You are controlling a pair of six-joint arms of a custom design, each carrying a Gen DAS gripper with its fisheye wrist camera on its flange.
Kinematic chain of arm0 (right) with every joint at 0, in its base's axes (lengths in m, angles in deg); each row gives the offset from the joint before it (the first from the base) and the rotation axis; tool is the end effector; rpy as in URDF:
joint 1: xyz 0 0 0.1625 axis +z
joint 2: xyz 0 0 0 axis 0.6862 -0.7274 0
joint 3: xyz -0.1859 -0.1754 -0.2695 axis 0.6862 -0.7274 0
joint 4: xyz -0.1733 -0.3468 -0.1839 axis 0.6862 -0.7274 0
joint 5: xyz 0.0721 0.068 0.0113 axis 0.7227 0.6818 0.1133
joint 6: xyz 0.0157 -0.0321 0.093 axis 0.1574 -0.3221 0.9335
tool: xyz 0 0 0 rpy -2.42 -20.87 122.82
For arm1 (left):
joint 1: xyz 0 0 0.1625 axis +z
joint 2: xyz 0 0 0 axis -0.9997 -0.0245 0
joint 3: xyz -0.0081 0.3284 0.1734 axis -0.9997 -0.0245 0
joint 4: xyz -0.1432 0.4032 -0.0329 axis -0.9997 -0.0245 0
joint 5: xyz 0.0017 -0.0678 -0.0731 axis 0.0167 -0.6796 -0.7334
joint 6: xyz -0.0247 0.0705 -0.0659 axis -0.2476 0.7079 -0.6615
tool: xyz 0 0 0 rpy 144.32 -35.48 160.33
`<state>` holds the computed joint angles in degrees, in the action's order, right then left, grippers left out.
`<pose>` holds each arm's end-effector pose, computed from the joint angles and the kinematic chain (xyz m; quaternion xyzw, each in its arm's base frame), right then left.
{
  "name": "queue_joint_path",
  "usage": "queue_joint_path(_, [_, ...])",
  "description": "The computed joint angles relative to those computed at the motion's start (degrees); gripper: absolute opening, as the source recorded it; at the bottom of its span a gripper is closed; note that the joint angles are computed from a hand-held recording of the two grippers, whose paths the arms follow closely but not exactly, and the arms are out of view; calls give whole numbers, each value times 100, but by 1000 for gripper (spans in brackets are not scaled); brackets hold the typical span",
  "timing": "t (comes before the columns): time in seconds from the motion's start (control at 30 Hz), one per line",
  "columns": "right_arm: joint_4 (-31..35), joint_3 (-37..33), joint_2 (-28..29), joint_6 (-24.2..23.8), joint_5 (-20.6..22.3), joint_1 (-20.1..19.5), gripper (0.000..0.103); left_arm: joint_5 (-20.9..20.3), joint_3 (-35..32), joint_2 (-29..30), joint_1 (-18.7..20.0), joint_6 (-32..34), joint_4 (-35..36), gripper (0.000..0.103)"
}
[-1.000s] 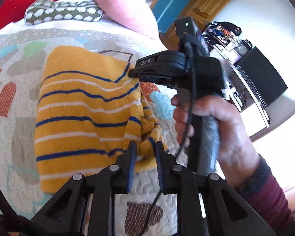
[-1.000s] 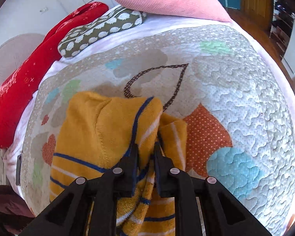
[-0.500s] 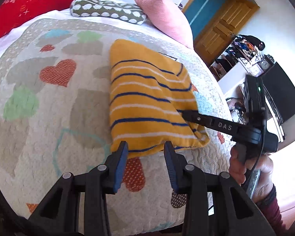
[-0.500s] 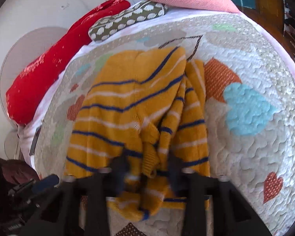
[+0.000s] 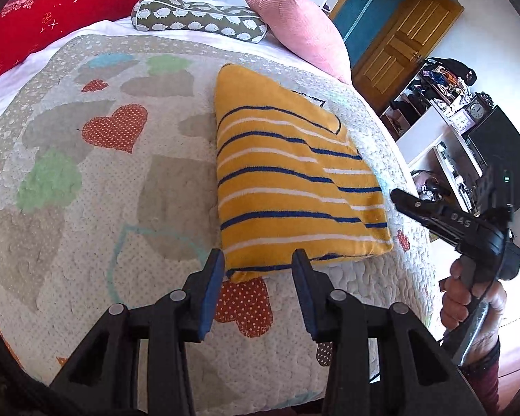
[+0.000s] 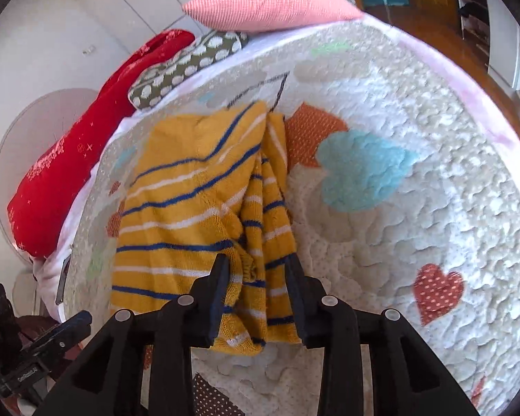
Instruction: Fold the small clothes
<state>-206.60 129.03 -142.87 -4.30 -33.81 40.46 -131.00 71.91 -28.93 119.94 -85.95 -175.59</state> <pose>0.0557 -0.5021 0.4156 0.0495 -0.9489 0.2616 0.1694 -0.3942 -0.4641 0.0906 0.0949 0.9471 -0.2435 0.1860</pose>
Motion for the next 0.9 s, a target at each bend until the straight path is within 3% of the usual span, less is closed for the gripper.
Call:
queue_joint_path(0.07, [-402,99,-131,-210,11,142,31,44,-187,172,40,126,-6,39])
queue_joint_path(0.17, [-520,26,-83,-295,365,276,26,169,-592,508,121,347,73,39])
queue_joint_path(0.33, [-238,-388,619,-47,720,259,26,39,-1163,1047,321,594,382,46])
queue_joint_path(0.4, [-377,-488,955,93,238,243,22,62,-1271,1210,362,657,552,46])
queue_joint_path(0.47, [-745,-456,1171,20,-218,214,28,212,-1262,1261,310,712,602,46])
queue_joint_path(0.6, [-781,-261,810,191,261,93,31,384,-1036,1029,108,609,673,46])
queue_joint_path(0.7, [-1411,207,365,-186,-63,257,39,935,-703,728,-211,298,835,48])
queue_joint_path(0.77, [-1840,597,18,-409,-201,301,42,1405,-527,563,-435,-24,1111,58])
queue_joint_path(0.9, [-2479,1291,-530,-687,-458,356,49,2336,-250,244,-892,-940,1982,69])
